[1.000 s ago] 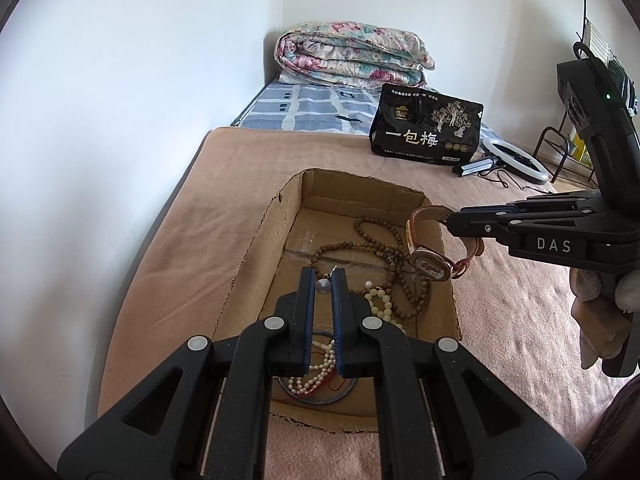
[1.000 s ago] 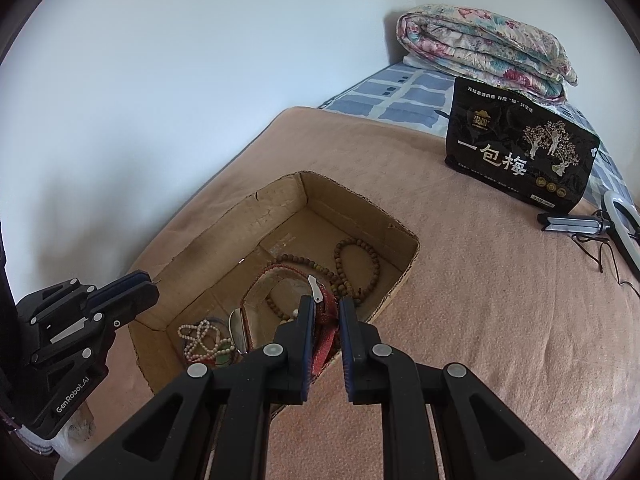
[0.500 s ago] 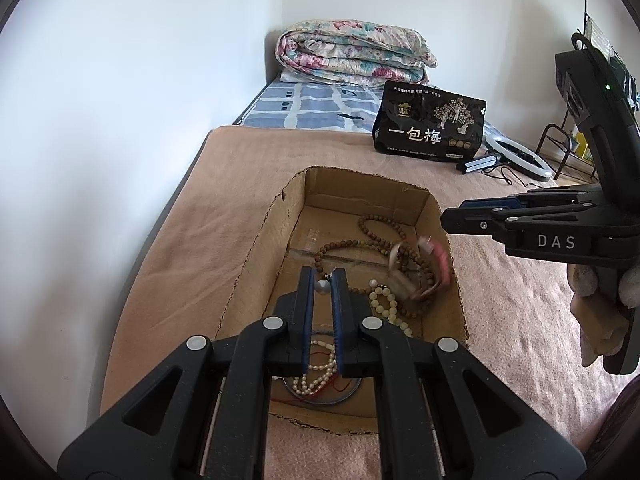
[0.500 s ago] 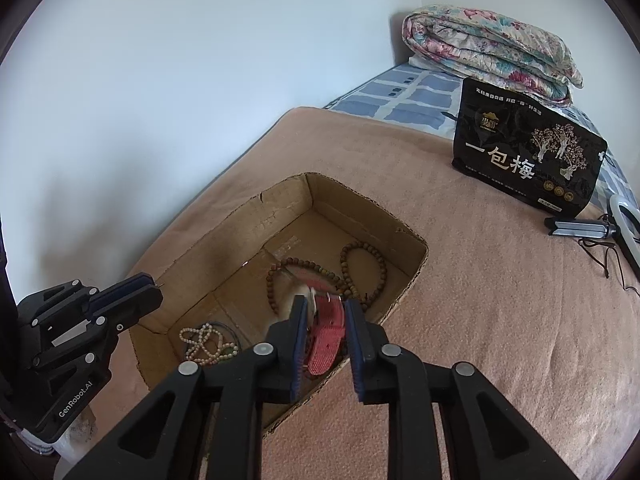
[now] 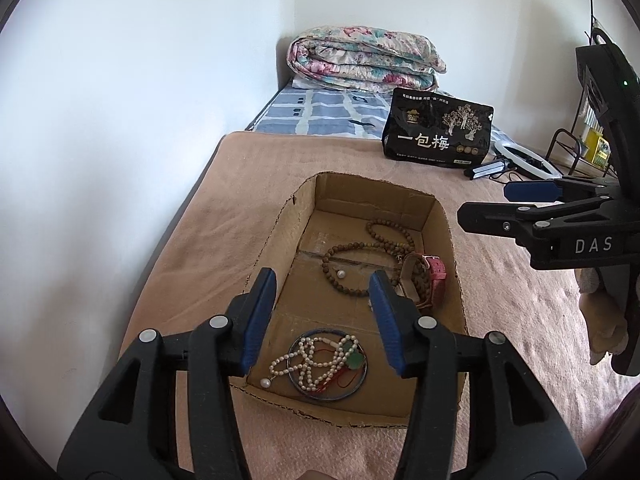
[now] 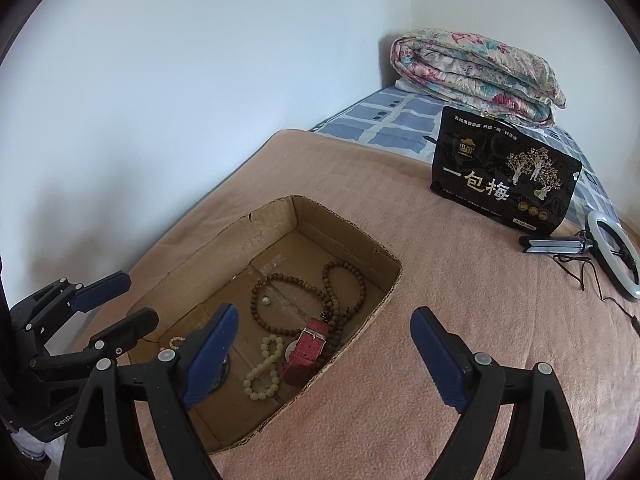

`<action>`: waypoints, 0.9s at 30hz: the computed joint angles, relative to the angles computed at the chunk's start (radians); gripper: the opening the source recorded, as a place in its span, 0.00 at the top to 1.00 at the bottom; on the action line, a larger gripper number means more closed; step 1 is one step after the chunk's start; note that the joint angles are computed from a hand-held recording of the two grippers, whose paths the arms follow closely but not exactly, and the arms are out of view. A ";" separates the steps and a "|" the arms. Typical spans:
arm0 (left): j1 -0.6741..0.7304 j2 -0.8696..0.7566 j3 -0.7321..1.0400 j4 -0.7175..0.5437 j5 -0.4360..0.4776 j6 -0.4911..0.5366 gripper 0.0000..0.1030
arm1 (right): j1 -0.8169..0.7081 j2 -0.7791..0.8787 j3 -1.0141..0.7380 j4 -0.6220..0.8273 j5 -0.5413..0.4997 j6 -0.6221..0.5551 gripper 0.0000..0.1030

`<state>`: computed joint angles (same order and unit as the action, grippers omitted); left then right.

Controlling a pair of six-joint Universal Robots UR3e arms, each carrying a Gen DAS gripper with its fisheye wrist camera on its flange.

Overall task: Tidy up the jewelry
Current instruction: 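Withdraw both open tools from the box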

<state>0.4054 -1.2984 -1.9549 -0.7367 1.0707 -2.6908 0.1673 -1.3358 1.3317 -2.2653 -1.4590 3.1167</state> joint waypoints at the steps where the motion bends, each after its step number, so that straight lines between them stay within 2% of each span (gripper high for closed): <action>1: -0.001 0.007 -0.001 -0.003 0.002 0.000 0.52 | -0.003 -0.007 0.006 0.000 0.003 0.000 0.12; 12: 0.006 0.140 -0.027 -0.067 0.001 0.004 0.51 | -0.027 -0.129 0.106 -0.026 0.003 -0.031 0.11; 27: 0.112 0.467 0.012 -0.387 -0.084 0.045 0.49 | -0.112 -0.483 0.347 -0.037 0.028 -0.123 0.03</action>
<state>0.5175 -0.8319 -1.9428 -1.1236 0.9864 -2.6454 0.0553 -1.8188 1.6785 -2.3025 -1.4314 2.9937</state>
